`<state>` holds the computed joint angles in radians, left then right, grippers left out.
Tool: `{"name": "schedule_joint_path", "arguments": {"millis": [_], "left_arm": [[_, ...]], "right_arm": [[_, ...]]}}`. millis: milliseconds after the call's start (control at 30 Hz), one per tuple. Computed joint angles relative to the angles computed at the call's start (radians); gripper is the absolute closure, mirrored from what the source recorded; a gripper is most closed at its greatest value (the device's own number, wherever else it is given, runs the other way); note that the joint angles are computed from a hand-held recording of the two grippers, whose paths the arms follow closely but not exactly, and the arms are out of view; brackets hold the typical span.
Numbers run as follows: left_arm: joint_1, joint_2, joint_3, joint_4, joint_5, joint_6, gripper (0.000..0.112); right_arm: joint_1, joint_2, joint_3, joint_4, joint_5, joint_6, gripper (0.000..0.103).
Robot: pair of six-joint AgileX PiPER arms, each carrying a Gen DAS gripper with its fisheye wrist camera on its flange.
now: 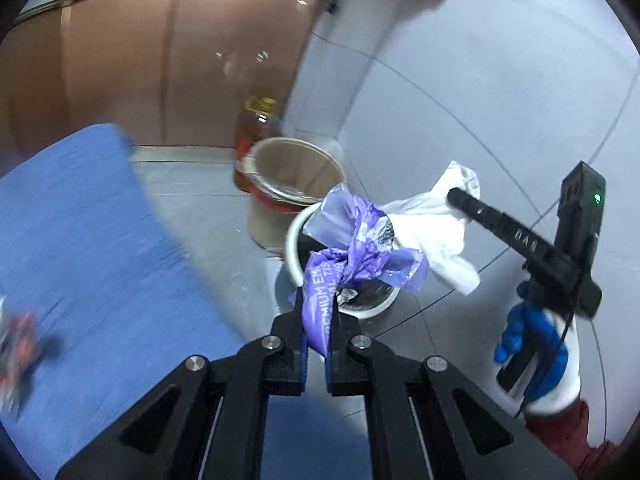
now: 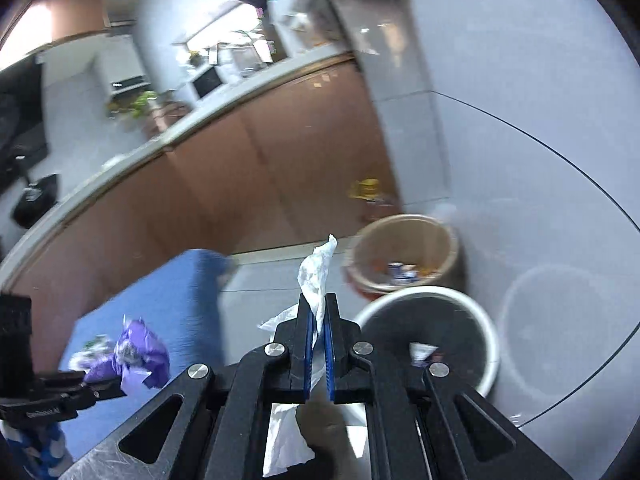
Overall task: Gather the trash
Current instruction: 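Carry the purple wrapper and tissue to the white-rimmed bin and open both tools, then return both tools from the bin to the table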
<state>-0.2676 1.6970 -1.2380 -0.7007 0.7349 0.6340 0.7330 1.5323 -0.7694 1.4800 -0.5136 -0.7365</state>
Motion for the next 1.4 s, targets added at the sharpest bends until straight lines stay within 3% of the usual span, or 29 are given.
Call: {"name": "schedule_joint_path", "arguments": {"millis": [167,433,500,600,633,700,767,1033,1267,1400], "left_arm": [[-0.158,0.285,-0.333,0.167,0.027,-0.211,0.107],[-0.247,0.655,-0.833,0.336,0.208,-0.456,0.104],[-0.259,0.755,-0.978,0.362,0.276,-0.503,0.101],[-0.277,0.897,-1.197,0.39,0.383,-0.561,0.088],[-0.278,0.931,-1.251,0.387,0.409,-0.572,0.081],[-0.275,0.983,-1.329,0.362,0.439,-0.585,0.08],[-0.268,0.963,-1.288,0.337,0.421,-0.574,0.08],[-0.228,0.661,-0.823,0.244,0.163,-0.454,0.08],[-0.181,0.309,-0.406,0.169,-0.068,-0.311,0.08],[-0.145,0.134,-0.245,0.135,-0.113,-0.231,0.08]], "right_arm": [[-0.081,0.091,-0.023,0.015,-0.021,-0.038,0.097],[-0.222,0.202,-0.043,-0.117,0.042,0.07,0.096],[-0.243,0.235,-0.067,-0.115,0.055,0.066,0.09],[-0.244,0.259,-0.081,-0.088,0.047,0.047,0.075],[-0.243,0.26,-0.08,-0.082,0.044,0.043,0.073],[-0.238,0.26,-0.076,-0.076,0.039,0.042,0.07],[-0.225,0.249,-0.067,-0.059,0.026,0.032,0.069],[-0.162,0.193,-0.068,0.003,-0.027,-0.013,0.053],[-0.004,0.095,-0.096,0.149,-0.199,-0.138,0.022],[0.104,0.041,-0.141,0.205,-0.308,-0.225,0.009]]}}
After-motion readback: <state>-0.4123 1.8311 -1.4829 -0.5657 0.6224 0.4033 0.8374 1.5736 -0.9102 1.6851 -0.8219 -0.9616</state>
